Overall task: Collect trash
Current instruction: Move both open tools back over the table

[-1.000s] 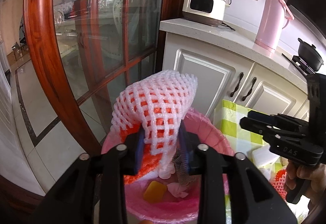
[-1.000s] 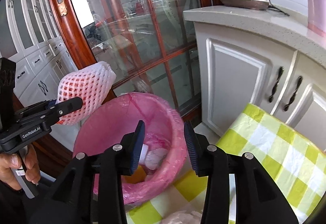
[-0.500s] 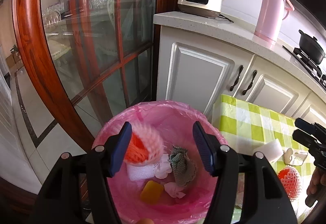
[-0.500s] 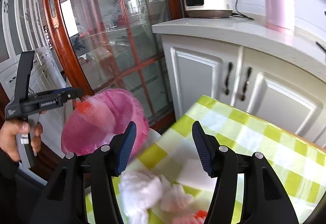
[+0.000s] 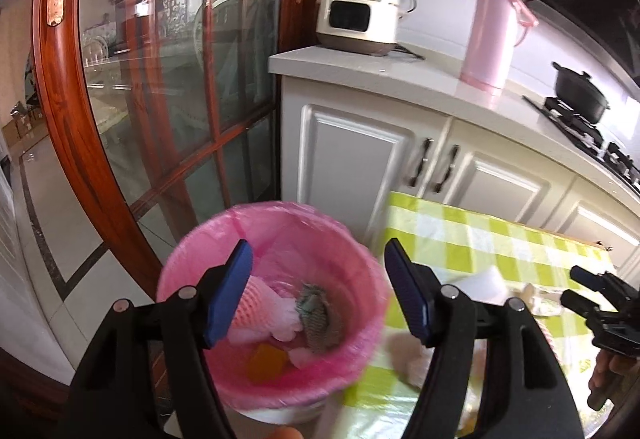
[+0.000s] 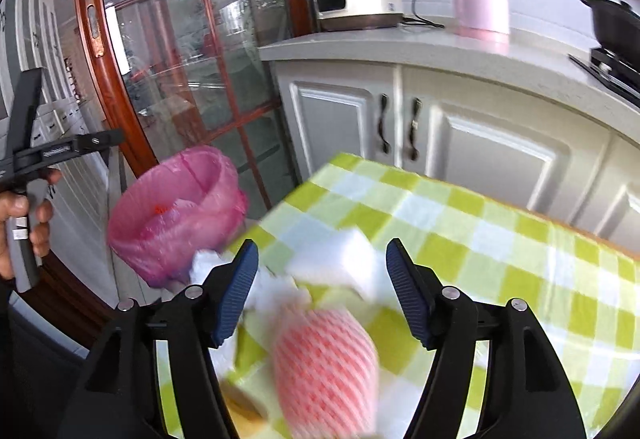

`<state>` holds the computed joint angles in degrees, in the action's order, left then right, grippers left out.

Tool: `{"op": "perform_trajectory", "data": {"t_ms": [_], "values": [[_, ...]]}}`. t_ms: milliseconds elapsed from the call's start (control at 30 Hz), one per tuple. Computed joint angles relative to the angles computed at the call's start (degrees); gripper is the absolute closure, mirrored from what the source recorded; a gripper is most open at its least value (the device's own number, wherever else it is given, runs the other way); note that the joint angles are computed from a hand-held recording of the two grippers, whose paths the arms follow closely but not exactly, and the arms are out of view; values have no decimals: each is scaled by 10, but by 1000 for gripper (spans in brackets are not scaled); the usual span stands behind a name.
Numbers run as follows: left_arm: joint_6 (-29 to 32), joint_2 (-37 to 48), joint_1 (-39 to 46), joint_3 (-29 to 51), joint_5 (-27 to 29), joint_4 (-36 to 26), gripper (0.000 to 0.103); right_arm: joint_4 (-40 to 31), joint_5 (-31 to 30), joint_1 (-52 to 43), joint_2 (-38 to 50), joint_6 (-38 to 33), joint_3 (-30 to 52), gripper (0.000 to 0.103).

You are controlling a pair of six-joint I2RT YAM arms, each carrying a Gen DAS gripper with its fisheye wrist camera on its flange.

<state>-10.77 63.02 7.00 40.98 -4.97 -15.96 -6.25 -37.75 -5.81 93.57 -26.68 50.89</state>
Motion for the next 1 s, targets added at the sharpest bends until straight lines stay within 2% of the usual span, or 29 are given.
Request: {"op": "perform_trajectory", "data": {"t_ms": [167, 267, 433, 600, 767, 1000], "values": [[-63, -60, -101, -41, -61, -16, 31, -20, -27, -74, 3, -44, -13, 37], [-112, -75, -193, -58, -120, -26, 31, -34, -45, -118, 5, -71, -15, 36], [-190, -65, -324, -67, -194, -31, 31, -54, -71, -189, 13, -119, -15, 34], [-265, -6, -440, -63, -250, -24, 31, -76, -89, -245, 36, -161, -3, 34], [-335, 67, -515, -65, -269, -5, 31, -78, -105, -295, 55, -189, -6, 34], [-386, 147, -564, -65, -267, 30, 31, -45, -119, -336, 76, -200, -24, 34]]}}
